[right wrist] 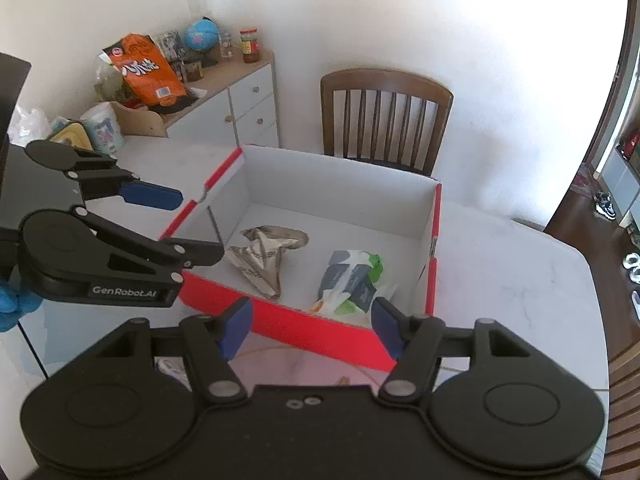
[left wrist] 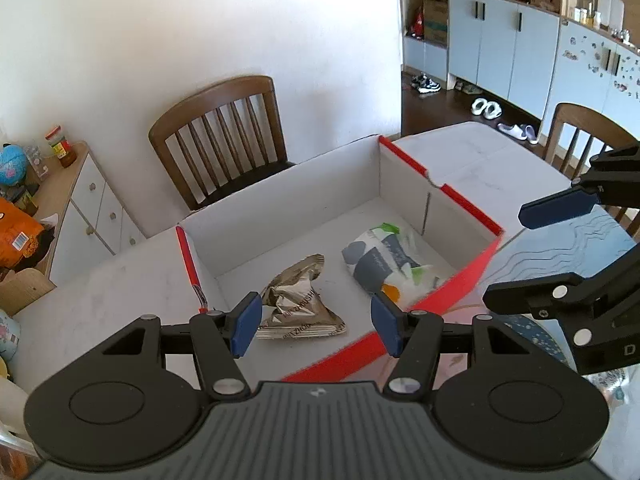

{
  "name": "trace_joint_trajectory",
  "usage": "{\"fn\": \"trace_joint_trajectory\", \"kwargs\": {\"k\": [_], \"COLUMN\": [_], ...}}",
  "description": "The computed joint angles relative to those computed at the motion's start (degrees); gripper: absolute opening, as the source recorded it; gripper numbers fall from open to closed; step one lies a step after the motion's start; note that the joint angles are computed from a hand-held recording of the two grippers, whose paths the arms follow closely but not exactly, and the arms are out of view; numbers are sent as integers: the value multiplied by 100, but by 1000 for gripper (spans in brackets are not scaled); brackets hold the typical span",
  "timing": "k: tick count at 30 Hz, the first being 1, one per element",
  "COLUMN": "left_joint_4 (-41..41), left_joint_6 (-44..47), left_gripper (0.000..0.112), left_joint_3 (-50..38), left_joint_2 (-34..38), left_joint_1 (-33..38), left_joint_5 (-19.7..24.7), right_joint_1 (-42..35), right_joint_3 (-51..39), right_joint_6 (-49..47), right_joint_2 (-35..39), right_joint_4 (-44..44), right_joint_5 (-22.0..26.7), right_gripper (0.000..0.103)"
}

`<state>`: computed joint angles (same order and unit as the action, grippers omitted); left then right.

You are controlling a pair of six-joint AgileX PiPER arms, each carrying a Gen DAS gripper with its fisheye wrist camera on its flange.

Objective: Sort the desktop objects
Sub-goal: 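Withdraw both tools from the box back toward the snack pile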

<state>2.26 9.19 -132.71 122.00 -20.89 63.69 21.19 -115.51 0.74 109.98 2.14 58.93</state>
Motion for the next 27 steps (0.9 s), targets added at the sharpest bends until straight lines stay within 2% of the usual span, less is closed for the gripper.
{"fn": "trace_joint_trajectory", "kwargs": {"k": [9,15,23,25,27], "left_joint_4": [-173,-358,-557,-639,-599], "left_joint_6": [59,158,240,312,276], "left_gripper": [59,63,77,86,87], "left_joint_3": [1635,2625,3596,3873,4157], "left_joint_2": [-1018,-1620,-2152,-2305,-2460], "left_joint_1": [-11,44,64,69,45], "left_joint_5": [-760,-1257,-1740,-1892,-2119], "right_joint_1": [215,385,467,491,516], "right_joint_3": [879,1578,2614,2841,3109], "right_joint_6": [427,824,1462,1667,1903], "right_joint_2": [-671,-1120,-1781,-1928,-2111], "right_joint_4": [-323,-684,-1134,-1296,-1496], "right_joint_5": [-392,-643,-1023,-1078,-1119], "right_gripper": [69,74,84,86,88]}}
